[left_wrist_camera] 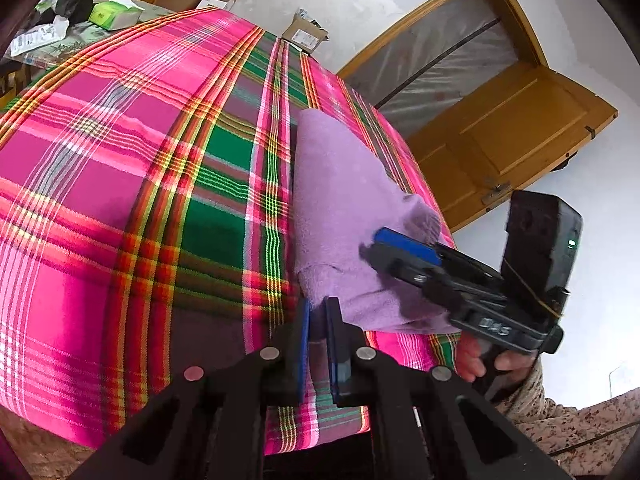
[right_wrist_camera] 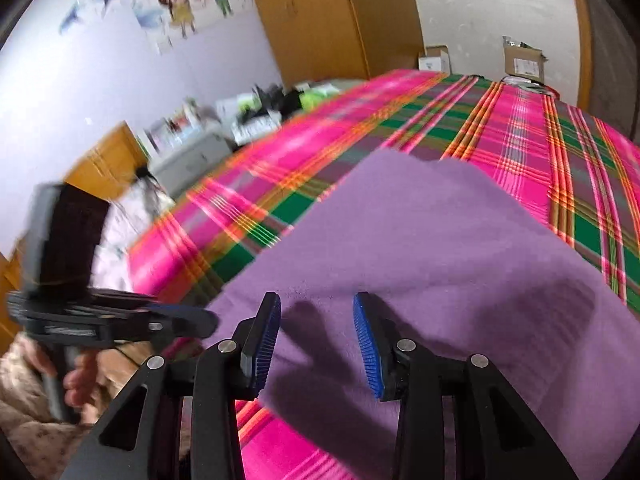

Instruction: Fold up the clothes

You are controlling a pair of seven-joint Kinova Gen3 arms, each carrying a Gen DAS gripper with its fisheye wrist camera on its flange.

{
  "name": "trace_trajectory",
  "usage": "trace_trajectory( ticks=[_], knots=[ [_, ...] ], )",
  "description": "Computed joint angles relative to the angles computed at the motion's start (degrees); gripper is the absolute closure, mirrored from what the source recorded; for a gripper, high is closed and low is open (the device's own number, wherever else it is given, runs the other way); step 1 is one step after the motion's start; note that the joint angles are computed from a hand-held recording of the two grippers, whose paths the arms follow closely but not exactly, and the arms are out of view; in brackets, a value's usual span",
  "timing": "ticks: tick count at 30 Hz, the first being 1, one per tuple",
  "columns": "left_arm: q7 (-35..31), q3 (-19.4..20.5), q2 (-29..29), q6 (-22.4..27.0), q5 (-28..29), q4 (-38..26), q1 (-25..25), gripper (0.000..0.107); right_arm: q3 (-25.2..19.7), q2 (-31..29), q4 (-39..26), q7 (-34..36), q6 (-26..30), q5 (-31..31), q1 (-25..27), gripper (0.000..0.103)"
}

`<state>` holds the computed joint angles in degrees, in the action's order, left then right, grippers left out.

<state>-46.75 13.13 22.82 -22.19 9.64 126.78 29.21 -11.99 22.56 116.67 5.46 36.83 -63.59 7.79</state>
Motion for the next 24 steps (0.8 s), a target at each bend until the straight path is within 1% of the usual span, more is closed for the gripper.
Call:
trace_trajectory(
  ticks=[6,9,12,14,16,19,21,24],
  knots=[
    [0.76,0.59,0.17,-0.99,-0.87,0.75,-0.75,0.099,-0.69,1.47,-1.49,-3.99,-4.43,-0.58,-1.60,0.064],
    [-0.04,-0.32,0.13,-0.48,-0.10,0.39,0.32,0.099,-1.78,1.63,-1.80,-5.59,-6.84,-0.82,-1.72,0.064],
    [-0.32,-0.17,-0.12,-0.17,-0.33,0.51,0.12,0.099,-3.15,1.40,-1.44,-5.58,-8.10,-1.30,-0.99,0.064],
    [0.48,0.77,-0.21,-0.50,-1.45,0.94,-1.10,0.099,-3.82,1.23,-1.19,-5.46,-8.85,-1.76,-0.68,0.064],
    [1.55,1.55,-0.30,-0.97,-2.63,1.39,-2.32,0.099,-4.08,1.10,-1.02,-5.19,-8.05,-1.87,0.25,0.064],
    [2.56,1.83,-0.50,-1.84,-3.75,1.81,-3.33,0.099,-4.74,0.29,0.25,-1.61,-6.48,-4.11,2.17,0.064],
    [3.52,2.24,-0.31,-2.28,-4.79,1.70,-4.28,0.096,-4.60,-0.59,1.62,2.39,-4.91,-6.74,3.24,0.064],
    [4.61,2.72,0.22,-0.71,-6.60,0.26,-5.82,0.094,-3.59,-1.84,3.47,7.72,-1.89,-9.22,3.97,0.064]
  ],
)
